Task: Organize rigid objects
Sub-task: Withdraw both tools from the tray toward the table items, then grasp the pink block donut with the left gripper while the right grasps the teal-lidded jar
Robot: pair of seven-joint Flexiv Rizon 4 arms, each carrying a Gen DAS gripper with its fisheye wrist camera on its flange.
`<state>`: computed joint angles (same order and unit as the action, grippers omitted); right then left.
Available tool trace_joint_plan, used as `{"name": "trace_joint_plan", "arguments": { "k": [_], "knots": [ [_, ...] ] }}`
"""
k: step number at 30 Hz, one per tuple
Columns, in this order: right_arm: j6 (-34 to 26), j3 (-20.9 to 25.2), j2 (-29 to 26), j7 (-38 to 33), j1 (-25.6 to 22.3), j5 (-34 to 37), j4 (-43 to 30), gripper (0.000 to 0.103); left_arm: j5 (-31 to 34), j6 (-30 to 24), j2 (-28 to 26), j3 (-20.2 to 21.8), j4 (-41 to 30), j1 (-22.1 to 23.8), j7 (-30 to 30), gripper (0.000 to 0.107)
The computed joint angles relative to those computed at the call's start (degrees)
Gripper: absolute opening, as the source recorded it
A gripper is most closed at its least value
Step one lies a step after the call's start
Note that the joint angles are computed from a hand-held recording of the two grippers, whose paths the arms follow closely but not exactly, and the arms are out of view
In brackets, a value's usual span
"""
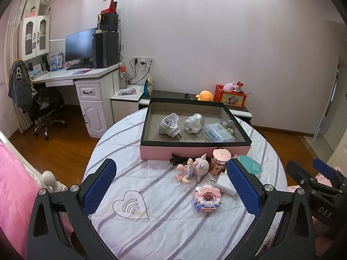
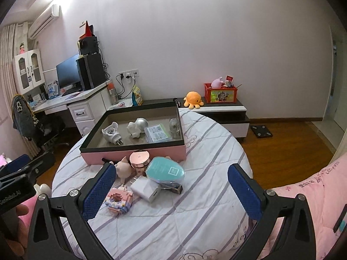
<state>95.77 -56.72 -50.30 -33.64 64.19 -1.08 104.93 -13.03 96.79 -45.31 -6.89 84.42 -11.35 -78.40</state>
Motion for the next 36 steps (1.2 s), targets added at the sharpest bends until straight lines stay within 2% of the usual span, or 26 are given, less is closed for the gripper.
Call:
{"name": "trace_joint_plan", "arguments": {
  "k": [11, 20, 29, 36],
  "knots": [
    [0.22, -2.16, -0.26, -0.31, 2.85, 1.26, 1.45, 0.103, 0.47, 2.45, 1.64, -1.4, 3.76, 1.12, -0.65, 0.103],
    [-0.98, -2.88, 0.05, 0.24, 3.51, 1.14, 2.55, 0.103, 0.57, 0.83, 1.36, -1.31, 4.3, 1.3, -0.47, 0.103],
    [-1.9, 1.52, 1.3, 0.78, -0.51, -1.36, 1.08, 0.103, 0.44, -2.14, -0.31, 0.62, 2.14, -0.47, -0.02, 0.103],
    [-3.29, 7.94, 2.03, 1.83, -7.22, -4.77, -1.74, 0.103, 0.35, -5.94, -2.86, 3.46, -1.61, -2.99, -0.52, 0.103]
  ]
}}
